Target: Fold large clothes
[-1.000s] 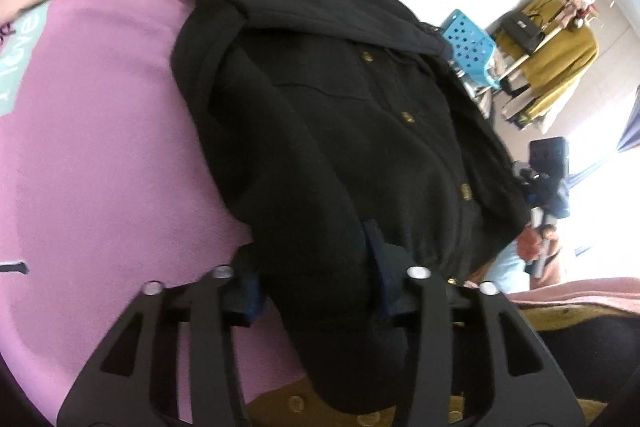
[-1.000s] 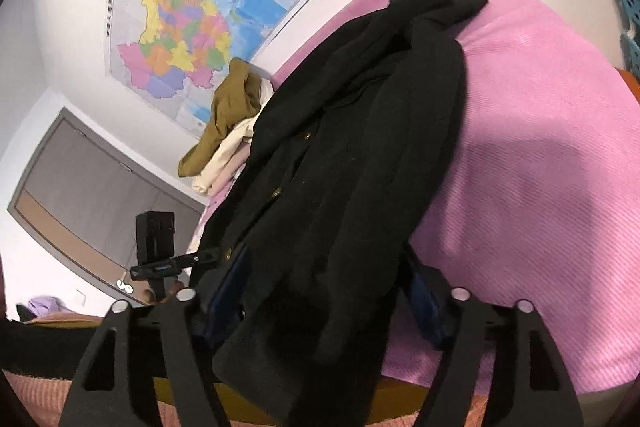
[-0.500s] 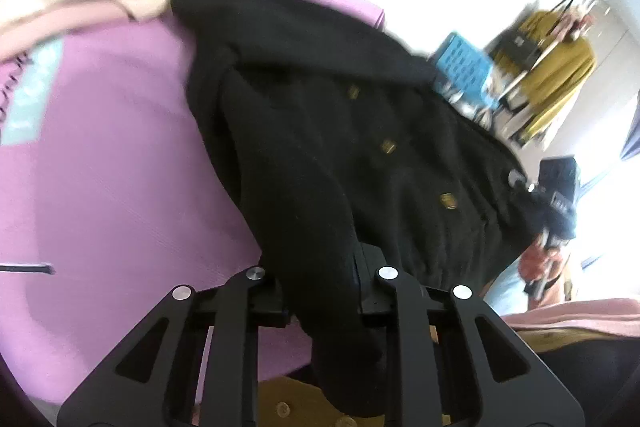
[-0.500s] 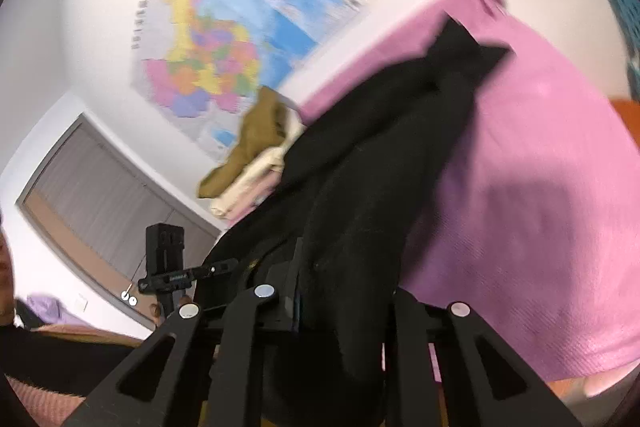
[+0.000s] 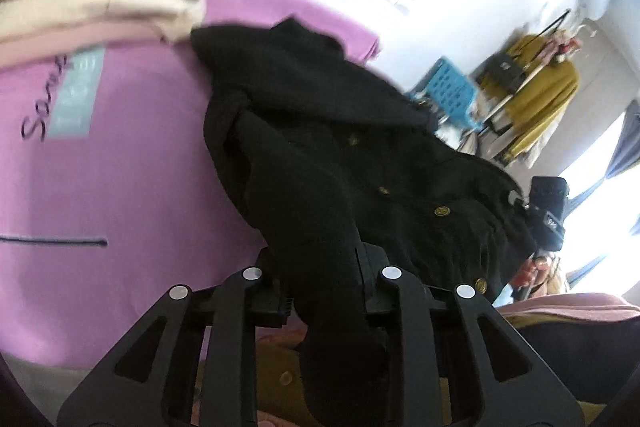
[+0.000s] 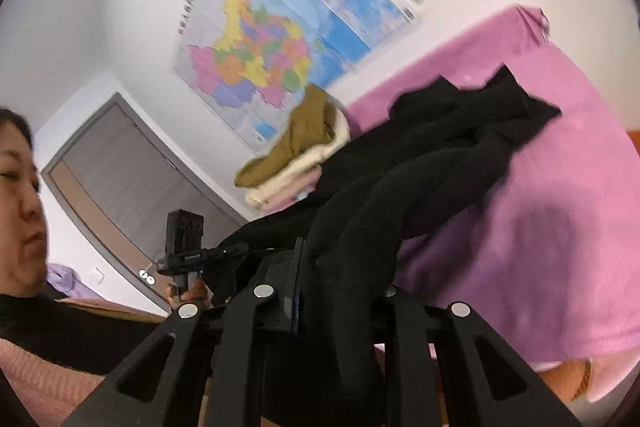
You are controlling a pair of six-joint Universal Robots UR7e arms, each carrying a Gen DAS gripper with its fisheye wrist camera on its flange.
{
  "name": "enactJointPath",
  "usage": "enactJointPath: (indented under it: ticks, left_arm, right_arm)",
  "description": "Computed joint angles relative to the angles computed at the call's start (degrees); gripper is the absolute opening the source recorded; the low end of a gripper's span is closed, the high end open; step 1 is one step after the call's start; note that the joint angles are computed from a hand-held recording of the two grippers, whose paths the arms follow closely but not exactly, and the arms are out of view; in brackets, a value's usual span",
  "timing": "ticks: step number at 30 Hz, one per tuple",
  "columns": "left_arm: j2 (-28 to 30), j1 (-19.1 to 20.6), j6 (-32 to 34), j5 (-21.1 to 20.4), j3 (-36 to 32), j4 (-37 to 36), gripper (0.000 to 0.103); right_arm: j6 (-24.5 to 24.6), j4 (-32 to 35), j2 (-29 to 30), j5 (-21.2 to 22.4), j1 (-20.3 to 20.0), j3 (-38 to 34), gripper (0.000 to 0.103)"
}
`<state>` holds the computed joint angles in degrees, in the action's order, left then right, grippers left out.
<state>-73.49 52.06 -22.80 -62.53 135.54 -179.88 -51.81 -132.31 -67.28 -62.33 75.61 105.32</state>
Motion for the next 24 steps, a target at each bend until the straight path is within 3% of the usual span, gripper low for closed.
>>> enactJointPath:
  ticks: [5,11,24]
  left_arm:
    - [0.3,1.5,-0.1,-2.5,-0.2,-0.2,0.024]
    - [-0.3,0.2,-0.5,-0.1,-1.0,1.4,0.024]
    - [-1.1,0.6,1.2,0.6,-6.7,7.5,0.025]
  right_arm:
    - [2.2,0.8,0.4,-0.7,-1.1,-0.3,0.020]
    - [1.6,0.4,-0.3,0.2,-1.2,0.2,0.021]
    - [5.4,-3.2,1.4,4.3,1.1,-3.6,0.021]
